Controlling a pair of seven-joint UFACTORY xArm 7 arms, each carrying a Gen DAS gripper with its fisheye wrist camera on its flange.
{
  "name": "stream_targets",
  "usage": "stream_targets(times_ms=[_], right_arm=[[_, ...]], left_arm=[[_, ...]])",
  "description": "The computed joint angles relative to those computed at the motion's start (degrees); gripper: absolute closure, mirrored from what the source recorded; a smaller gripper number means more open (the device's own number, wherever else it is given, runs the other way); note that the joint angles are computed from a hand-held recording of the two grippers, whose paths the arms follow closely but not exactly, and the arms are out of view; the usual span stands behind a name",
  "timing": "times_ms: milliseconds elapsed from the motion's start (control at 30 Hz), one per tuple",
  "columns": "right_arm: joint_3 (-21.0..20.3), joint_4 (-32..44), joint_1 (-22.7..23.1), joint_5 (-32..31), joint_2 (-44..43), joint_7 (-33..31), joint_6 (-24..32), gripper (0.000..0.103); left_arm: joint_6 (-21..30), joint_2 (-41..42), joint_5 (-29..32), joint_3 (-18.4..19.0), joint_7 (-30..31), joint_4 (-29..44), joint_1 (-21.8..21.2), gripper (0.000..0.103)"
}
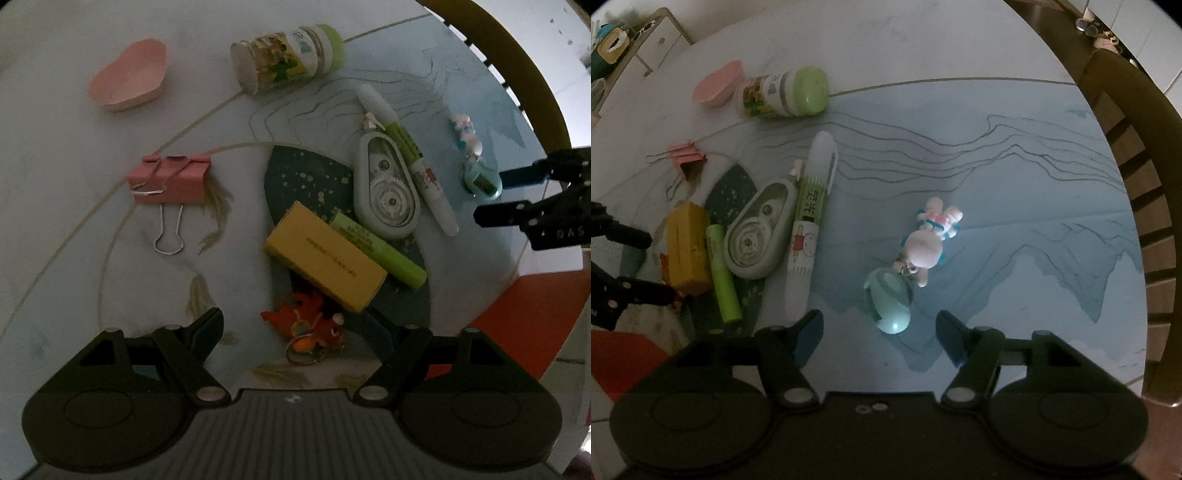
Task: Organize rigid objects
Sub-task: 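Grasp the teal egg keychain with the right gripper while the left tool approaches the red bird toy, then lower the left gripper onto the red bird keychain toy and close it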
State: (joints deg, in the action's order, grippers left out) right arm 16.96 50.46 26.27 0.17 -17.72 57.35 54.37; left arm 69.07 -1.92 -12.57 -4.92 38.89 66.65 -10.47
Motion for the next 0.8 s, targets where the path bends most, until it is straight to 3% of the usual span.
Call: stream_targets(times_ms=[200, 333, 433, 500, 567, 600, 800], right_arm=[[0.0, 0.0, 0.0, 0.0, 0.1, 0.2, 0.4, 0.045], [-0.1, -0.1, 0.0, 0.1, 0.1, 0.1, 0.7, 0.053], [0.0, 0.1, -0.1, -0.4, 0.4, 0.3, 0.8, 0.057], [0.2, 0.4, -0.1, -0.8, 0.6, 0.5, 1.0, 0.066], [0.3, 0.6, 0.0, -1.1, 0.7, 0.8, 1.2, 0.076], [0.3, 0.5, 0.0, -1.1, 0.7, 0.9, 1.2, 0.082], [0.6, -0.1, 0.1, -1.4, -0.4, 2.1, 0.9, 0.082]], left_arm=[[-4.8, -1.8, 1.9, -0.7, 1.1, -4.3, -0.9, 0.022], [-5.1, -1.9, 1.0, -0.4, 1.6, -4.4, -1.1, 0.023], [-7.6, -3.5, 2.5, -0.7, 3.4, -6.5, -1.5, 0.028], [-8.2, -4.2, 2.3, -0.7, 4.7, -7.3, -1.9, 0.035], [-7.8, -4.6, 1.6, -0.6, 5.5, -7.5, -2.1, 0.050], [-7.8, -4.8, 1.5, -0.6, 5.7, -7.5, -2.2, 0.050], [-9.3, -5.9, 1.8, -0.6, 5.4, -8.7, -2.6, 0.050]])
